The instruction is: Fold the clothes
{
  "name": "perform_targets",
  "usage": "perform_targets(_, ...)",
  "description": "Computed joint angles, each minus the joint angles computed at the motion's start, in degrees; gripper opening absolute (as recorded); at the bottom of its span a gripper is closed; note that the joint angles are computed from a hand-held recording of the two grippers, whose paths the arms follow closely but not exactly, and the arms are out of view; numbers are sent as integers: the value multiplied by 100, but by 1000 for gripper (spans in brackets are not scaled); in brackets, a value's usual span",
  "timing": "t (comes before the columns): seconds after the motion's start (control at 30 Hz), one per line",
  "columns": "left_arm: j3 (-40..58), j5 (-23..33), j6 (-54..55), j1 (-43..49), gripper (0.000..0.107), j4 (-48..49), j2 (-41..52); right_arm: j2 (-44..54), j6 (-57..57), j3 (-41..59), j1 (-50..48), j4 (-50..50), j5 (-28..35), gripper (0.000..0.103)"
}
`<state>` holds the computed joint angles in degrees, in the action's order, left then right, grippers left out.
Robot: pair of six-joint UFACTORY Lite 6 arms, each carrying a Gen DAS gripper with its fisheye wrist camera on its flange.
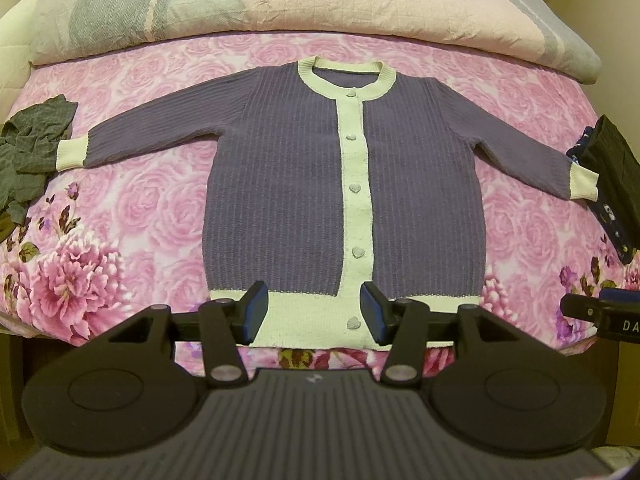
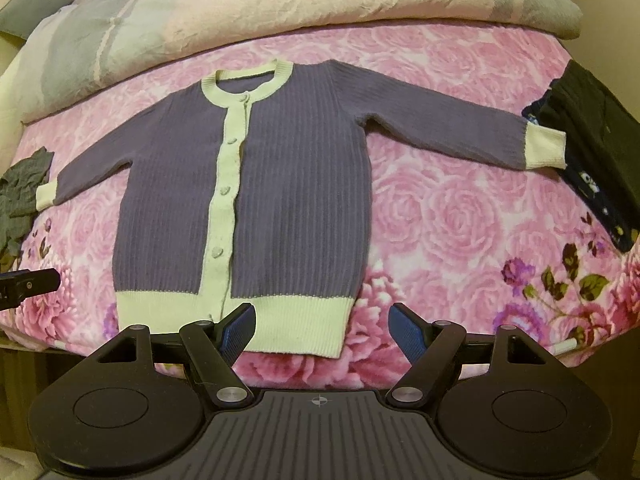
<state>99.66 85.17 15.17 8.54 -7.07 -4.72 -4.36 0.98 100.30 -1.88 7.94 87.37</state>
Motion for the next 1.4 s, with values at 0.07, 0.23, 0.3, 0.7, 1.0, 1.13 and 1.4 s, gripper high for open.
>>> perform_targets(0.07,11,19,-74,-64,47,24,-1,52,-58,44,-4,6,-6,76)
perform_targets(0.23,38,8,-232,-210,47,87,71,191,-212,117,-64,50,-24,76)
perform_targets(0.3,59,-11,-325,-294,47,122,113,256,-273,157,-84,69,-27,76)
perform_targets(0.7,113,-57,-786,-343,47,347,211,901,-737,692,-24,207,-2,76)
perform_targets(1.0,191,12,-1106,-15,47,541,213,1533,-1159,1256,218,408,65,76)
perform_targets(1.13,177,43,-1171,127,47,573,195,1734,-1275,1433,332,444,99,76)
perform_targets(1.4,340,129,-1019,468,47,556,360,2107,-1173,1812,661,427,199,76)
